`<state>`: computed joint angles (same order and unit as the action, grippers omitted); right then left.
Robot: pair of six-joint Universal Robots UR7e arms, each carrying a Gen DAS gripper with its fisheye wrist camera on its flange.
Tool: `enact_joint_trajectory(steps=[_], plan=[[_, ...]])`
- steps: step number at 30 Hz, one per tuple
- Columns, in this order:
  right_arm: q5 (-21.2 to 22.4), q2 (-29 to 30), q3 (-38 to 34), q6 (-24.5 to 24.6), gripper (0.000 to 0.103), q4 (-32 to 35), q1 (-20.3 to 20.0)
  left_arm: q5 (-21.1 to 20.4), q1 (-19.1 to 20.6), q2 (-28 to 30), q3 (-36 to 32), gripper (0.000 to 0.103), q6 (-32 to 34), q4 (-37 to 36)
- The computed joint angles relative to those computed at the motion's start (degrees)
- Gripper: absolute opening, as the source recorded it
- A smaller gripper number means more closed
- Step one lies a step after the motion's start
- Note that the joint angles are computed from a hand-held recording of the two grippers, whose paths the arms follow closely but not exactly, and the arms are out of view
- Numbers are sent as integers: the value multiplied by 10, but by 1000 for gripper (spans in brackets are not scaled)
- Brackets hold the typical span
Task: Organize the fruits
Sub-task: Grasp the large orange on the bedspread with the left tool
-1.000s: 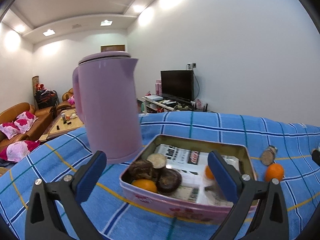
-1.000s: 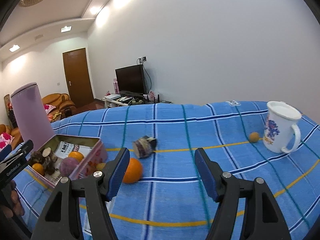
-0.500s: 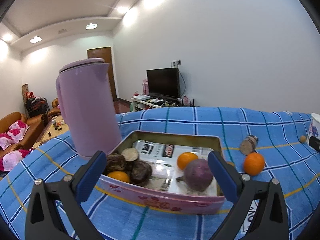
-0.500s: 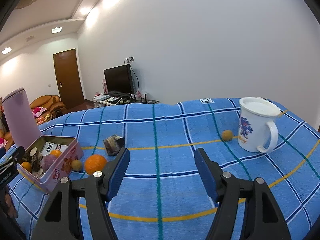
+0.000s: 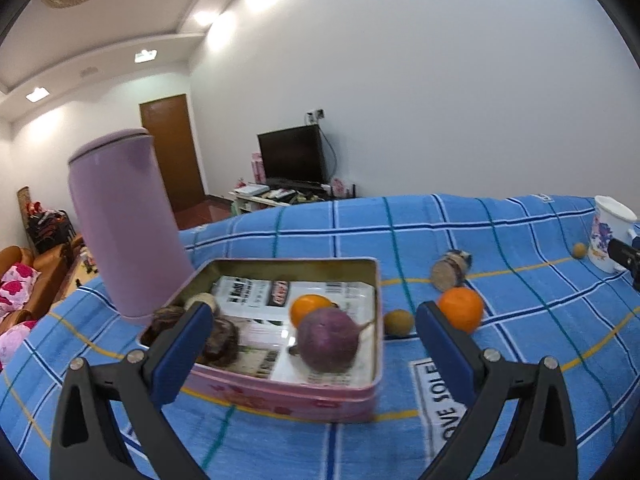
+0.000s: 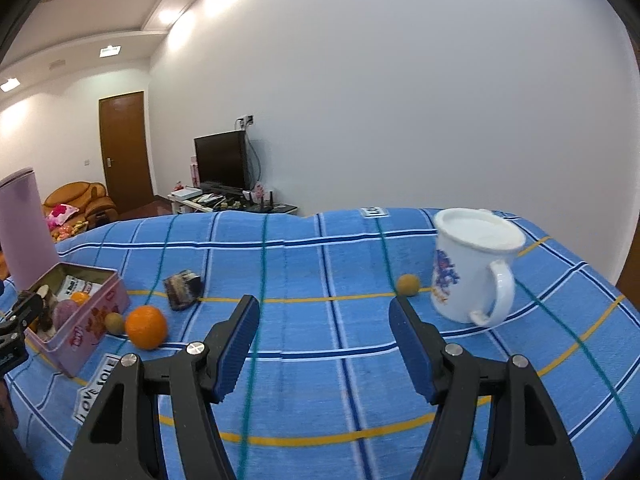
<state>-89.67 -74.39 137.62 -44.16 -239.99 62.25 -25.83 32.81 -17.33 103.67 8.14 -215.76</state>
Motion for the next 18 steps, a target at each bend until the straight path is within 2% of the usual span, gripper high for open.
enact_joint_trajectory(steps=[8,12,15,18], plan=[[-8,-27,-5,30,69,16,-15,-25,-8,28,-49,103,11,60],[5,-48,-4,66,69,31,-30,-36,-5,36,-87,102,-36,169],[6,-61,-6,91,69,41,-37,-44,-1,46,-122,94,-68,251],[13,-76,-6,121,69,46,-48,-57,2,56,-148,92,-74,292]])
